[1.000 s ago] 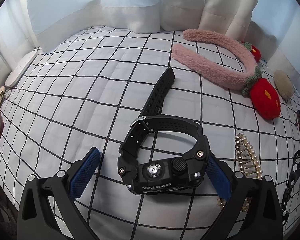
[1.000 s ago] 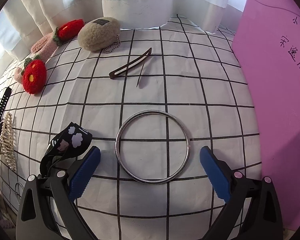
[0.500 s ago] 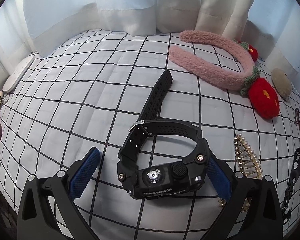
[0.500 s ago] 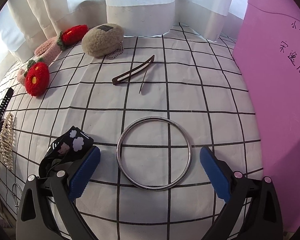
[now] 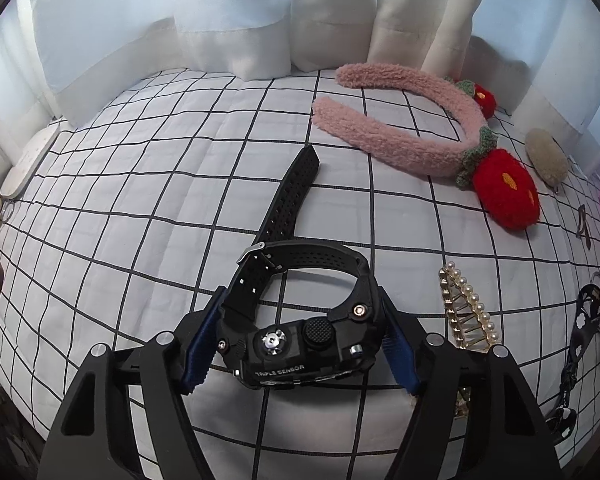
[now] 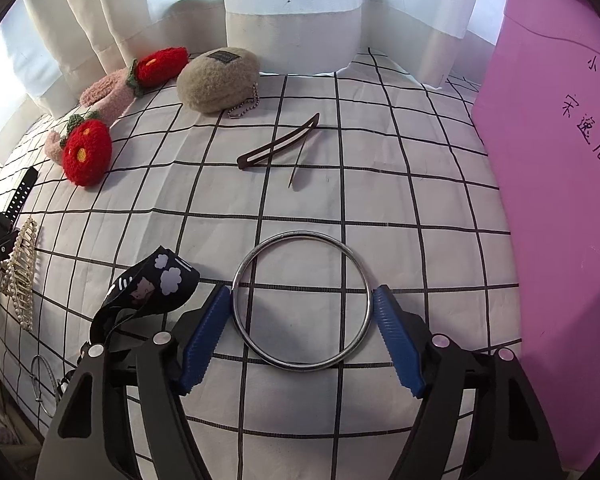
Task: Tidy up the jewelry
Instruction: 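Close the left tool on the black watch while the right tool grasps the silver ring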
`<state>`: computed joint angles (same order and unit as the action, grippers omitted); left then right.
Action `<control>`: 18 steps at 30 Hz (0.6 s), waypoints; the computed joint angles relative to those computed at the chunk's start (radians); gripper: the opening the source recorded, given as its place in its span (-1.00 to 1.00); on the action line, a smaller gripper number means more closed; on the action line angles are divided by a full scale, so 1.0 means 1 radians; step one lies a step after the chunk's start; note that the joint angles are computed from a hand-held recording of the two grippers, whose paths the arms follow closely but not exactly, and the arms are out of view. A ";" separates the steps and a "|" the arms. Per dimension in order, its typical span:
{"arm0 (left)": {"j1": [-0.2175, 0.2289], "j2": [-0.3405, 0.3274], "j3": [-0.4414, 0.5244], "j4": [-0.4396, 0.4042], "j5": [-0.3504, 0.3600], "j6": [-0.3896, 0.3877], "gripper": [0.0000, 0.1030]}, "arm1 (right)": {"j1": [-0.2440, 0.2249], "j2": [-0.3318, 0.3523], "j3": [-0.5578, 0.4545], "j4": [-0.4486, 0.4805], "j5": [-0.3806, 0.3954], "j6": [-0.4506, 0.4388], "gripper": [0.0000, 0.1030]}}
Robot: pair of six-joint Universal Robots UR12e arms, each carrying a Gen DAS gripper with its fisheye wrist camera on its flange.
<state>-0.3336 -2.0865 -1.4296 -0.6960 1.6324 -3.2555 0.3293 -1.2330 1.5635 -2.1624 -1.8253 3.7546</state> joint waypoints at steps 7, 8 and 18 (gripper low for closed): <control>0.002 0.001 0.005 -0.015 -0.001 -0.011 0.30 | 0.000 -0.018 0.018 -0.013 0.006 0.020 0.37; 0.002 0.002 0.005 -0.017 -0.001 -0.015 0.30 | 0.000 -0.022 0.024 -0.022 0.006 0.020 0.37; 0.002 0.034 -0.005 0.023 0.008 -0.004 0.30 | 0.005 -0.040 0.017 -0.059 0.006 0.015 0.37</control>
<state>-0.3317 -2.0529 -1.4344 -0.6734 1.6405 -3.2591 0.3346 -1.2729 1.5810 -2.2219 -1.8192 3.7691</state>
